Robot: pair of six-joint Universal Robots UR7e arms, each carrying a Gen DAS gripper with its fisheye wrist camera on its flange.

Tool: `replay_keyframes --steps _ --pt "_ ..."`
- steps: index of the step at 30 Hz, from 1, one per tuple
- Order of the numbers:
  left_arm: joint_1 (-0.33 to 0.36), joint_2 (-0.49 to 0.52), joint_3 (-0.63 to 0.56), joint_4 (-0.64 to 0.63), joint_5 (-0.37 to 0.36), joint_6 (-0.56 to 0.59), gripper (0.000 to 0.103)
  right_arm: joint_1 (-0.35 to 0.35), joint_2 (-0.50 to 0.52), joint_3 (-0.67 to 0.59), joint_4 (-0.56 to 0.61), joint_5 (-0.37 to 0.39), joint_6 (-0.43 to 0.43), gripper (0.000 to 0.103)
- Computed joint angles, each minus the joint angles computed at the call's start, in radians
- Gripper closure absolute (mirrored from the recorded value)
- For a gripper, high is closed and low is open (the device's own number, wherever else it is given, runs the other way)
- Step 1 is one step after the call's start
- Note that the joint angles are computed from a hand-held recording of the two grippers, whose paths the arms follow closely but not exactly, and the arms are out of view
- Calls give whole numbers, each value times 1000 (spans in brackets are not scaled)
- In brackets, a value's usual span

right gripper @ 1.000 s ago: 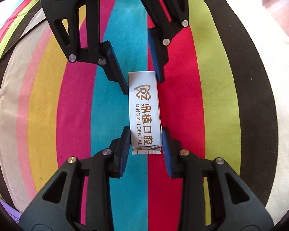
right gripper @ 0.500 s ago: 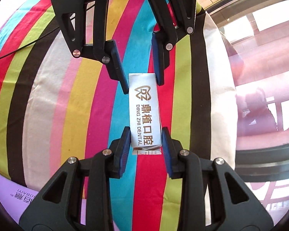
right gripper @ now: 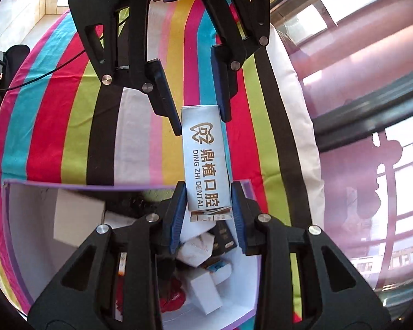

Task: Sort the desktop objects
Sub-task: 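Carry the dental box into the lavender box and open both tools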

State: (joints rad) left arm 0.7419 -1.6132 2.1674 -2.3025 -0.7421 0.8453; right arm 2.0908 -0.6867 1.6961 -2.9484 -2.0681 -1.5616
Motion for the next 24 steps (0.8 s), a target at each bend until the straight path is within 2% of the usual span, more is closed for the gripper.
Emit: replay_keyframes --steps 1,3,8,10,11,12,15,17,21,22,24 --pt "-16 17 8 1 1 -8 69 -23 14 -12 -9 8 2 68" --pt "-6 83 0 -49 -9 21 69 -50 -13 36 -50 10 8 68" --pt "-16 173 -23 -23 -53 -45 66 -114 -71 121 -122 12 22 65" --pt "-24 198 -21 -25 -37 -58 54 -132 -91 142 -132 16 35 57" --pt "-26 207 -26 -17 -35 -77 45 -140 -97 152 -151 22 36 45" --pt "-28 213 -32 -10 -33 -102 41 -148 -104 163 -172 34 41 33" --pt "-36 220 -53 34 -23 -188 37 -175 -136 184 -161 101 85 30" --pt "-38 218 -71 78 -1 -294 36 -190 -159 192 -141 140 163 28" --pt "-45 170 -117 264 -35 -633 34 -206 -198 201 -96 180 339 24" --pt "-48 157 -125 312 -48 -719 33 -210 -211 207 -78 195 387 24" --pt "-61 139 -126 393 -64 -875 20 -223 -231 222 -66 241 481 21"
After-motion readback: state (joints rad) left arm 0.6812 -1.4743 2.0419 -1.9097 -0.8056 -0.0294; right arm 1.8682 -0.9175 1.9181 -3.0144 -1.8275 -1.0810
